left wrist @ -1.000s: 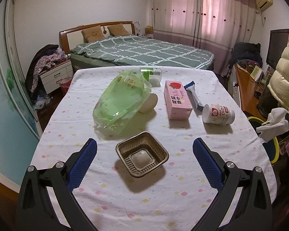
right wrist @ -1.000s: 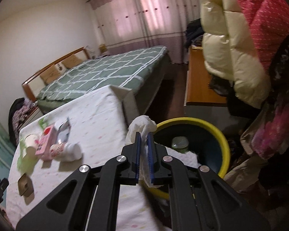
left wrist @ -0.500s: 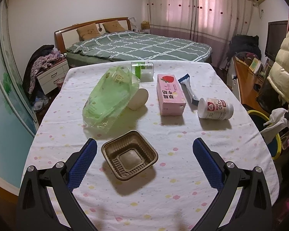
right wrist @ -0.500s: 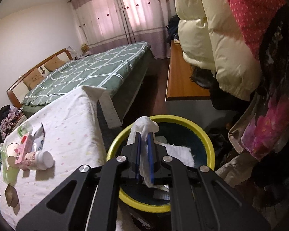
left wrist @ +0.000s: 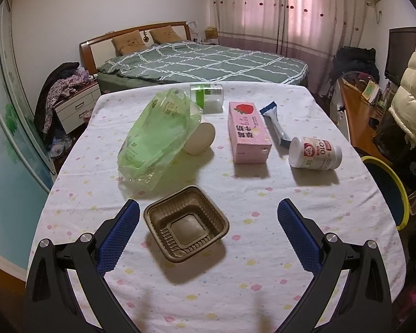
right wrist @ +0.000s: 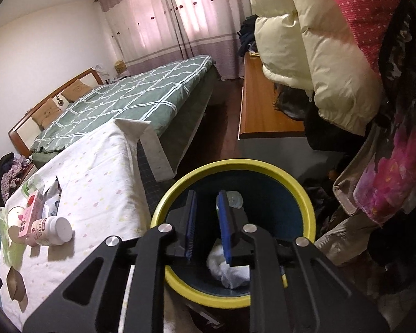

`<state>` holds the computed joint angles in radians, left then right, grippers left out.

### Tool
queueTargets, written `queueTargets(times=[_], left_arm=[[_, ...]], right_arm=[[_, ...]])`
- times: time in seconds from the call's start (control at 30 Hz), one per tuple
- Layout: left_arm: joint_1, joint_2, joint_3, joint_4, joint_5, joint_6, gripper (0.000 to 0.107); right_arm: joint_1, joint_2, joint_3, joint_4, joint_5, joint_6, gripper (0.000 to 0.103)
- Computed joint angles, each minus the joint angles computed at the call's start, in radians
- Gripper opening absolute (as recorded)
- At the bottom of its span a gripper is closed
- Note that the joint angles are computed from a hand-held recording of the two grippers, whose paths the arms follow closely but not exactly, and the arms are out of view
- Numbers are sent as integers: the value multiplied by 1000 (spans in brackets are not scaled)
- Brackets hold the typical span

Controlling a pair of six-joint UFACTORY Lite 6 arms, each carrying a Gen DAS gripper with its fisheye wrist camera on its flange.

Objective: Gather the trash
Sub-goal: 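Grasp the brown plastic tray with the left gripper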

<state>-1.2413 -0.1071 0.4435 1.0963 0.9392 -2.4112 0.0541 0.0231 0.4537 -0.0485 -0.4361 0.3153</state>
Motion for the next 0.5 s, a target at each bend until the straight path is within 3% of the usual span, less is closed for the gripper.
queueTargets(times=[0.17,0.5], left_arm=[[14,-27,-43,-9,-16,-12,98],[157,32,-103,119,-189,-93,98]], right_arm=[[41,33,11,21,-8,-6,16],[119,69,31,99,-7,-51,21]])
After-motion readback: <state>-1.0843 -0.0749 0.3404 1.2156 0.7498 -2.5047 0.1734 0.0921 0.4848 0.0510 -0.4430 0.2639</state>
